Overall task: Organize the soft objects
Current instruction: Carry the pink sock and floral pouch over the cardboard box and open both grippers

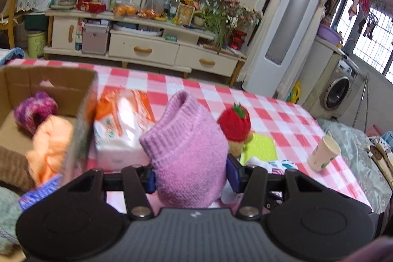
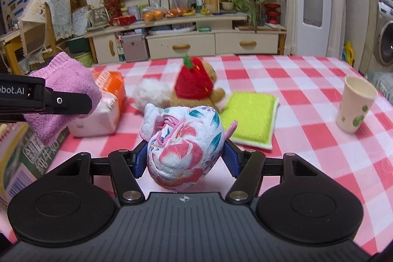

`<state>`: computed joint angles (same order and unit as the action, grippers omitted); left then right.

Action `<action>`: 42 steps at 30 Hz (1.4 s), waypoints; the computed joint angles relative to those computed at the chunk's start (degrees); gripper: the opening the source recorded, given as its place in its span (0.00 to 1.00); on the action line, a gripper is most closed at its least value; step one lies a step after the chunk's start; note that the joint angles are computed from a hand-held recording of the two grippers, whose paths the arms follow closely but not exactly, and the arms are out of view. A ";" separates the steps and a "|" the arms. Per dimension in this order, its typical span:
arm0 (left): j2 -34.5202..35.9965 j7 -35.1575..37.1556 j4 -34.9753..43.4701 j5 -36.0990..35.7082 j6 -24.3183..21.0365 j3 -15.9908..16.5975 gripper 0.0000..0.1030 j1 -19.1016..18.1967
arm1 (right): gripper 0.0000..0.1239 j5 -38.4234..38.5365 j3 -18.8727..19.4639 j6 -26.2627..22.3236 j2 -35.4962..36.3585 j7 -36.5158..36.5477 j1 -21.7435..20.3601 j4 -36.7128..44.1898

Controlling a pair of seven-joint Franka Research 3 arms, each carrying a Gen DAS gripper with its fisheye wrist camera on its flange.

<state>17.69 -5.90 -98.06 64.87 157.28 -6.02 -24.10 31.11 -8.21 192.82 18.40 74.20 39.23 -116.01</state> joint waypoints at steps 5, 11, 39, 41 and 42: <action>-3.92 -4.38 -3.32 4.21 -1.11 0.53 0.51 0.83 | 0.63 -1.61 2.57 0.48 -0.14 -0.95 -1.41 1.55; -7.99 -8.62 -7.30 6.50 -4.25 -1.07 0.51 3.91 | 0.63 -5.60 7.89 -0.59 1.34 -1.16 -5.22 5.77; -14.91 -11.60 -15.97 -1.13 -14.08 -4.32 0.51 11.97 | 0.63 -12.14 24.76 -18.18 17.07 -11.31 -13.66 34.39; -15.11 -11.61 -16.06 -1.65 -14.86 -4.45 0.51 12.03 | 0.63 -12.03 24.35 -18.94 17.80 -11.93 -13.05 35.75; -15.19 -11.56 -16.12 -1.91 -15.19 -4.49 0.51 12.07 | 0.63 -12.08 24.01 -19.36 18.23 -12.15 -12.68 36.53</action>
